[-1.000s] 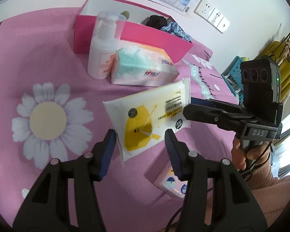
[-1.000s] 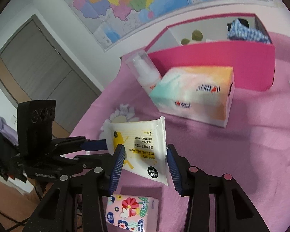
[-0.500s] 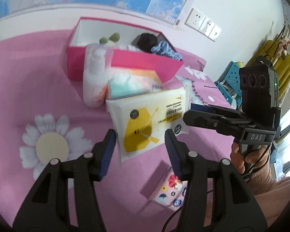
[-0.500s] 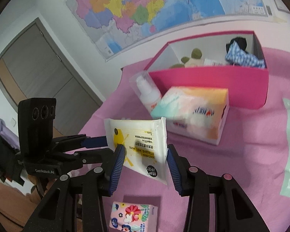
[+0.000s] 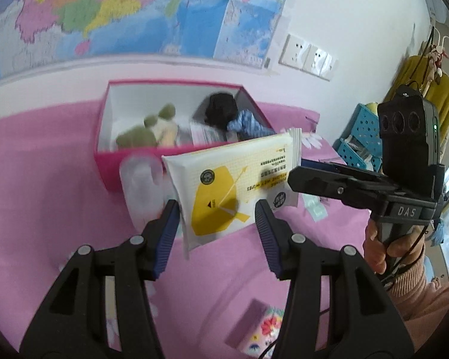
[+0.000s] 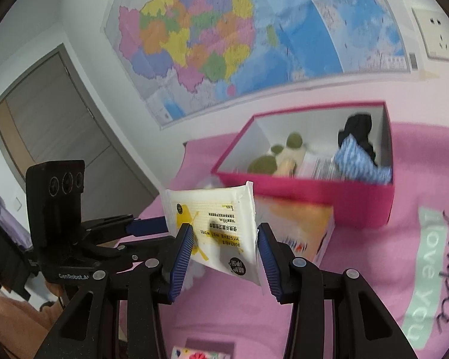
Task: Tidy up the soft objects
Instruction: 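Carry the wet-wipes packet into the pink box and open the right tool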
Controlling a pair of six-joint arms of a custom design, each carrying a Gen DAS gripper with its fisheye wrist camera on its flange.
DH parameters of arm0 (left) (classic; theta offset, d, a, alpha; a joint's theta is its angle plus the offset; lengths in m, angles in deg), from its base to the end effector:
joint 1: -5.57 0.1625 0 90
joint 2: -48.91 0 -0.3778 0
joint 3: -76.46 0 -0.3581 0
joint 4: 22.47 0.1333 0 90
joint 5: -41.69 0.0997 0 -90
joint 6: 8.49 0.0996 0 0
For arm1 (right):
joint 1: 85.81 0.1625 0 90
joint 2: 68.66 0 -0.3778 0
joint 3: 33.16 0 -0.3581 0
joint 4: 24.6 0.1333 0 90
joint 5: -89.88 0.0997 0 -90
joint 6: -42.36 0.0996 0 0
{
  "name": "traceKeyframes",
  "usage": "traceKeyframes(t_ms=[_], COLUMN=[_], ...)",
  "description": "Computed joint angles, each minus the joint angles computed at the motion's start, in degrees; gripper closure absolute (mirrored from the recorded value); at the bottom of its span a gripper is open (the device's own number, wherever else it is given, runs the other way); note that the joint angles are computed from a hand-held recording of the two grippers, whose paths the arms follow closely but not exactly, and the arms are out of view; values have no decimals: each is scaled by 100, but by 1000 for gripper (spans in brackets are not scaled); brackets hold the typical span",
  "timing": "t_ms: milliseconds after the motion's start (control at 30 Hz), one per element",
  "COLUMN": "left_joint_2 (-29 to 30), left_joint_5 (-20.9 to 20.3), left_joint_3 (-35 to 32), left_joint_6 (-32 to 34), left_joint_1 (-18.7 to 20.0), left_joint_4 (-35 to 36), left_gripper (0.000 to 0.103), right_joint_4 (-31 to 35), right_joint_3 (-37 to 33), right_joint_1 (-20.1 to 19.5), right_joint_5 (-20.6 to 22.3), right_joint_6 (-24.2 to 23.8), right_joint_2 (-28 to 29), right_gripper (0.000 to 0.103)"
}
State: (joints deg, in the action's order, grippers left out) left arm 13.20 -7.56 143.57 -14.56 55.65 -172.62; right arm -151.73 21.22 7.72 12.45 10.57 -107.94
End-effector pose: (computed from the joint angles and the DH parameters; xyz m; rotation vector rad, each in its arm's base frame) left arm -0.3203 -0.6918 0.1782 0.5026 2.4729 -0.9572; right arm 0.2019 -0.7561 0.2557 -0.9575 2.7986 -0.6377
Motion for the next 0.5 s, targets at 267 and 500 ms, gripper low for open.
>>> traceKeyframes(t_ms=[267,500], left_joint_2=[392,869], left_joint_5=[178,319], left_joint_3=[-990,-2124], left_joint_6=[397,541], left_joint_1=[82,246], left_joint_4=[243,855], left_gripper=[50,50], right_joint_4=[210,799], right_joint_3=[-1134,-2721], right_joint_1=[91,163], right_joint_5=[98,68], right_joint_6=[131,342], right_joint_2=[605,1511], right_gripper=[58,58])
